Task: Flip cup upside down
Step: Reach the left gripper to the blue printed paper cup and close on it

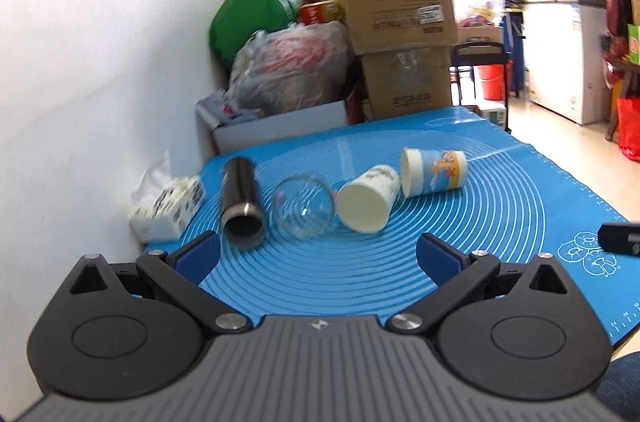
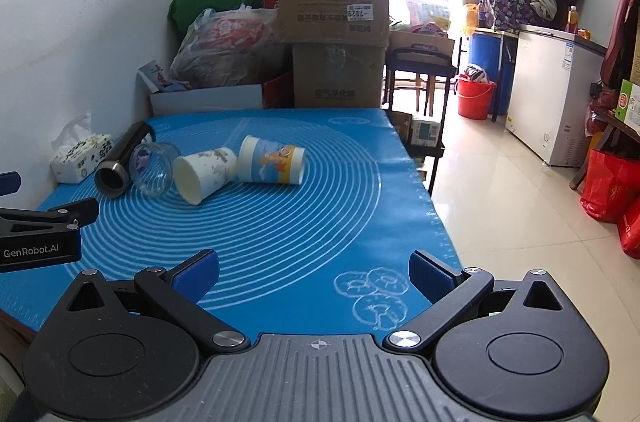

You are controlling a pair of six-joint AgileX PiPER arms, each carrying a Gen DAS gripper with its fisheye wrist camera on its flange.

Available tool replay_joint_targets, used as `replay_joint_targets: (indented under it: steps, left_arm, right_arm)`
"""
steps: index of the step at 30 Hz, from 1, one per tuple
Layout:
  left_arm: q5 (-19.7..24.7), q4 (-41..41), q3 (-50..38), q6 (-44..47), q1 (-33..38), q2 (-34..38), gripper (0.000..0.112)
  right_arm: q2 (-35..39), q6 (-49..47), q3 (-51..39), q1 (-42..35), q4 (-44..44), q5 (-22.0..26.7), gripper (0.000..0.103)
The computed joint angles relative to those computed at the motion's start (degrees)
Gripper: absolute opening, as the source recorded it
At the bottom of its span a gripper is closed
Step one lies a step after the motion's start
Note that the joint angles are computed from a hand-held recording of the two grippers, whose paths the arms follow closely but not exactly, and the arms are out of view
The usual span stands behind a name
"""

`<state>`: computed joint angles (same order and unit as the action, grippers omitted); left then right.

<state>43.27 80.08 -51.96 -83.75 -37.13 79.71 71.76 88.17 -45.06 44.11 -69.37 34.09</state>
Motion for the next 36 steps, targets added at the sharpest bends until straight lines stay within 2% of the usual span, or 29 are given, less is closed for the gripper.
replay_joint_targets:
  steps: [4,11,12,15,18,23,28,34,36]
  left_arm:
    - [-2.8,2.0,-5.2,4.7,2.6,4.8,0.103]
    - [-11.6,2.6,-16.5,18.5,6.7,14.6,0.103]
    - [-13.2,1.2,-18.6,21.9,7.4,16.4,0.103]
    - [-18.1,-11.1,-26.1,38.5,9.9,21.9,0.103]
    - [-20.5,-23.3,-33.2,55.7,11.7,27.9,0.103]
    - [-18.3,-40.2,-46.1,80.6,13.1,37.9,0.103]
    - [-13.8,-47.9,-57.0,93.8,13.3,45.5,0.103]
    - [-3.8,-54.6,-74.8,107.1,13.6,55.6,0.103]
    - [2.2,-58.1,-83.7,112.9,13.6,59.9,0.103]
  right_arm:
    - [0.7,-0.6,-1.3,-4.1,-0.8,-2.4,0.102]
    - [5.1,-7.1,-6.0,-13.8,4.5,-10.1,0.102]
    - [5.9,-8.8,-6.9,-15.2,6.2,-11.2,0.102]
    - [8.1,-12.8,-8.6,-18.6,10.7,-13.9,0.102]
    - [9.9,-15.6,-9.8,-21.1,13.5,-15.4,0.101]
    - [13.3,-20.4,-11.2,-24.8,18.5,-18.4,0.101]
    - [15.9,-23.8,-12.1,-26.7,21.9,-20.9,0.101]
    - [17.4,-30.7,-12.1,-28.6,28.4,-24.3,0.102]
    - [17.7,-33.9,-11.8,-29.2,31.9,-25.5,0.101]
